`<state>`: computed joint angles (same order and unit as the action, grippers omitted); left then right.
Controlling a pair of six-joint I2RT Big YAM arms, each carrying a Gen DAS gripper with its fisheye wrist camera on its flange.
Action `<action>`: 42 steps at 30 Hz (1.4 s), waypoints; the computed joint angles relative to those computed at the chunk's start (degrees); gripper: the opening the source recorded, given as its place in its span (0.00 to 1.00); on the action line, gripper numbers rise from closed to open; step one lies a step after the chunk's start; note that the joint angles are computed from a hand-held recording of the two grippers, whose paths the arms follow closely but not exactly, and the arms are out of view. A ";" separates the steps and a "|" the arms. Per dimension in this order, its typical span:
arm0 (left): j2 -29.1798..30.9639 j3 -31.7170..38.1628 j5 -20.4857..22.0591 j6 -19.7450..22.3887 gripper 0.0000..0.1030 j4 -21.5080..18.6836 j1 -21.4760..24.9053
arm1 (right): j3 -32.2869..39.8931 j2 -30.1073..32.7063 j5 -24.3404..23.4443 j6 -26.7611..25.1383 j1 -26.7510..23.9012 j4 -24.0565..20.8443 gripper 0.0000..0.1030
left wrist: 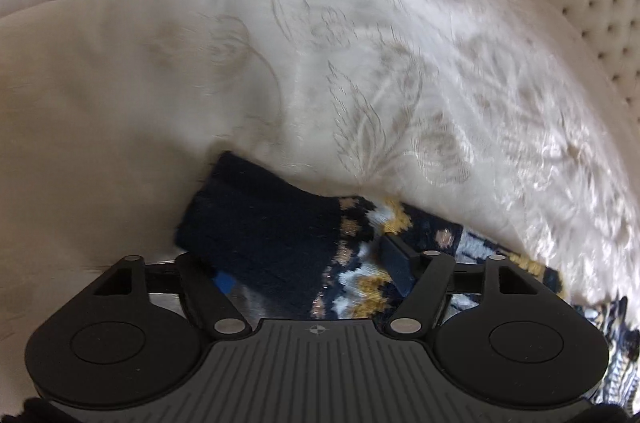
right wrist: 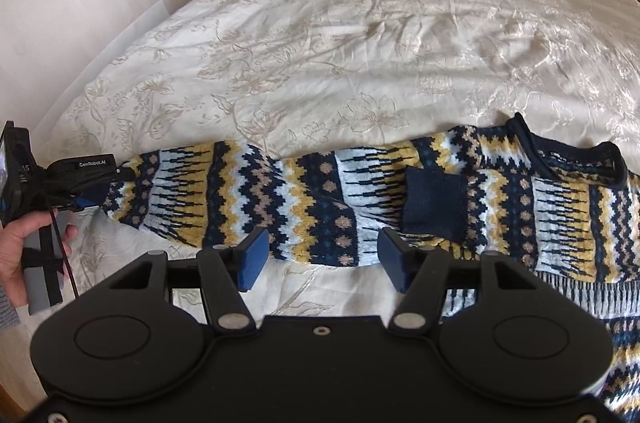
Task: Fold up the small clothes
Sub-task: 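Move the left gripper to the other navy sleeve cuff and grasp it, then lift the cuff with the left gripper, lay it across the body, release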
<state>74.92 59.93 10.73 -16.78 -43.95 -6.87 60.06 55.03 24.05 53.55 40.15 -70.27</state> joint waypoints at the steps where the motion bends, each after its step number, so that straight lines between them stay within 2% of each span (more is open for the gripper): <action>1: -0.14 -0.13 -0.64 -0.45 0.70 0.11 -0.38 | 0.05 0.22 -0.21 0.10 -0.26 -0.20 0.63; 4: -0.41 -0.60 -0.51 -1.55 0.77 0.48 -0.81 | -0.09 0.44 -0.94 0.15 -1.17 -0.61 0.63; 7: 0.34 0.53 -0.22 -2.18 0.78 -1.46 -0.98 | -0.73 0.64 -1.67 0.24 -3.25 -0.59 0.66; 9: 0.74 1.17 2.12 -1.58 0.75 -2.21 -0.27 | -1.32 1.01 -2.54 -1.36 -5.86 0.04 0.66; 10: 0.38 0.80 3.21 -2.11 0.56 -1.45 0.24 | -1.54 1.32 -3.06 -2.76 -7.38 0.60 0.65; 11: -0.16 0.28 3.47 -3.11 0.23 -0.69 0.68 | -1.71 1.71 -3.66 -4.64 -8.94 1.40 0.65; 12: -0.31 0.28 3.12 -4.02 0.10 -1.25 1.03 | -1.70 2.33 -4.19 -6.87 -10.47 2.19 0.62; 13: -0.53 0.22 3.21 -5.10 0.06 -1.75 1.44 | -1.54 3.10 -4.50 -9.38 -11.87 2.95 0.57; 15: -2.36 -1.21 3.72 -6.81 0.06 -0.01 1.95 | -1.09 4.84 -5.38 -15.11 -14.38 5.13 0.54; 18: -5.19 -2.28 0.37 -5.68 0.05 1.07 1.16 | -0.07 7.73 -6.67 -23.64 -17.04 8.65 0.54; 20: -6.36 -2.52 -0.93 -6.86 0.05 1.52 1.09 | 0.85 9.97 -8.08 -28.09 -18.28 10.28 0.54; 23: -7.25 -2.51 -1.78 -8.85 0.05 1.09 1.67 | 1.96 13.83 -12.18 -31.31 -19.81 11.37 0.53; 26: -7.96 -2.56 -2.39 -8.30 0.05 0.78 1.68 | 2.79 18.73 -13.65 -32.99 -20.08 10.82 0.48; 29: -8.95 -2.40 -2.33 -7.49 0.05 0.41 1.66 | 2.40 21.77 -13.15 -32.78 -19.97 12.10 0.49; 33: -10.70 -1.74 -2.85 -6.37 0.05 1.66 0.25 | 1.55 19.84 -12.52 -30.09 -19.80 13.76 0.51; 37: -12.60 -0.12 -3.11 -4.59 0.05 2.84 -2.02 | -0.51 12.51 -10.45 -25.39 -19.09 14.63 0.52; 42: -13.85 2.06 -2.45 -4.17 0.05 5.45 -6.43 | -3.37 2.28 -7.93 -18.85 -18.08 11.40 0.53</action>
